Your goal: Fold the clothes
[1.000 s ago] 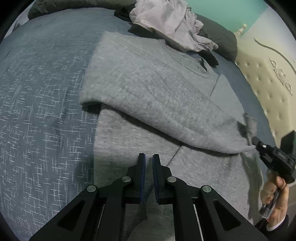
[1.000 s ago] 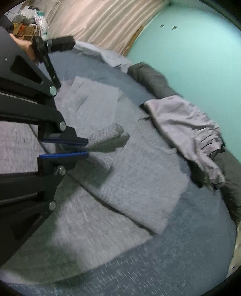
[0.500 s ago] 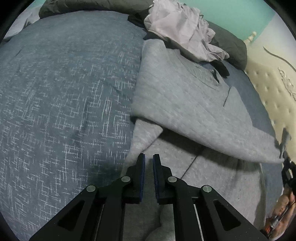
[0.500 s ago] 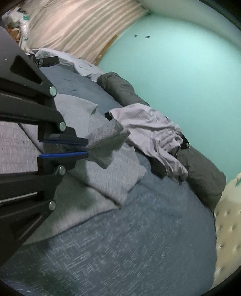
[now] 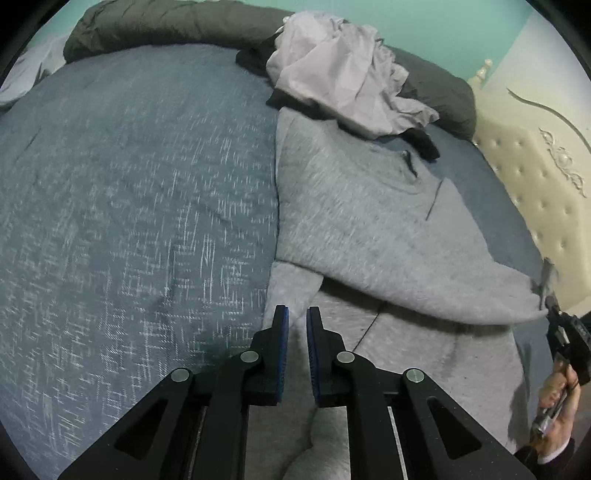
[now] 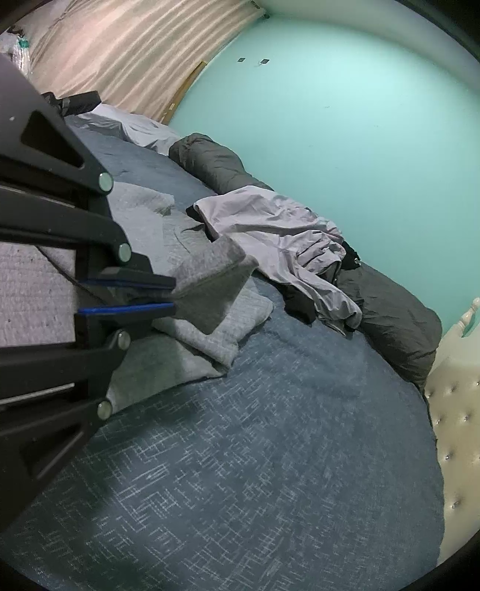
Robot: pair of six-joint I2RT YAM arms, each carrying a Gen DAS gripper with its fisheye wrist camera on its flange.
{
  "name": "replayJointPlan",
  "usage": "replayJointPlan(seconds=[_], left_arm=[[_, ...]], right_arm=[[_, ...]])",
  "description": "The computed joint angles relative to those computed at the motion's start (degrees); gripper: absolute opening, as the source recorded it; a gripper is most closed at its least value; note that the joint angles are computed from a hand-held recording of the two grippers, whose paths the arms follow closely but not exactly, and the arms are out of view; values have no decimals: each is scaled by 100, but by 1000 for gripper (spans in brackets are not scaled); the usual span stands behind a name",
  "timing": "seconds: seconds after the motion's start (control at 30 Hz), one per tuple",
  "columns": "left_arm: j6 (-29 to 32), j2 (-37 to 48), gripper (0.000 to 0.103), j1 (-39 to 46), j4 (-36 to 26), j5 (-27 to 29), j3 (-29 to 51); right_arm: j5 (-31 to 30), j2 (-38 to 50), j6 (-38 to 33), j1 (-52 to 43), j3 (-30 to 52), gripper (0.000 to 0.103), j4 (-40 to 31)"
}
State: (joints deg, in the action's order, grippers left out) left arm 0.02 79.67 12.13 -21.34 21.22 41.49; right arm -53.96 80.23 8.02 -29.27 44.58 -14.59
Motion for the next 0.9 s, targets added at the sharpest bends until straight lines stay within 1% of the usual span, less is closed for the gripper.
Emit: replayJointPlan(seconds=[0.03, 0.27, 0.47, 0.63, 0.7, 0.83, 0.87, 0.9], left_arm=[[14, 30, 15, -24, 45, -70, 18], [407, 930, 15, -166, 211, -530, 442], [480, 1248, 15, -198, 452, -250, 541], [500, 1511, 15, -399, 653, -434, 684], [431, 1564, 15, -371, 802, -420, 723], [345, 1284, 13, -260, 1087, -369, 614], [337, 1203, 12, -230, 1123, -369, 594], [289, 1130, 6, -165, 1139, -353, 593]], right_arm=[[-4, -2, -9, -1, -3, 7, -24], [-24, 72, -31, -7, 20, 7, -46], [-15, 249, -16, 16, 63, 7, -30], [7, 307, -50, 59, 75, 7, -44], [9, 299, -70, 75, 68, 7, -59], [-15, 284, -162, 121, 94, 7, -173], [-22, 265, -185, 138, 97, 7, -213], [-31, 237, -223, 168, 94, 7, -264]])
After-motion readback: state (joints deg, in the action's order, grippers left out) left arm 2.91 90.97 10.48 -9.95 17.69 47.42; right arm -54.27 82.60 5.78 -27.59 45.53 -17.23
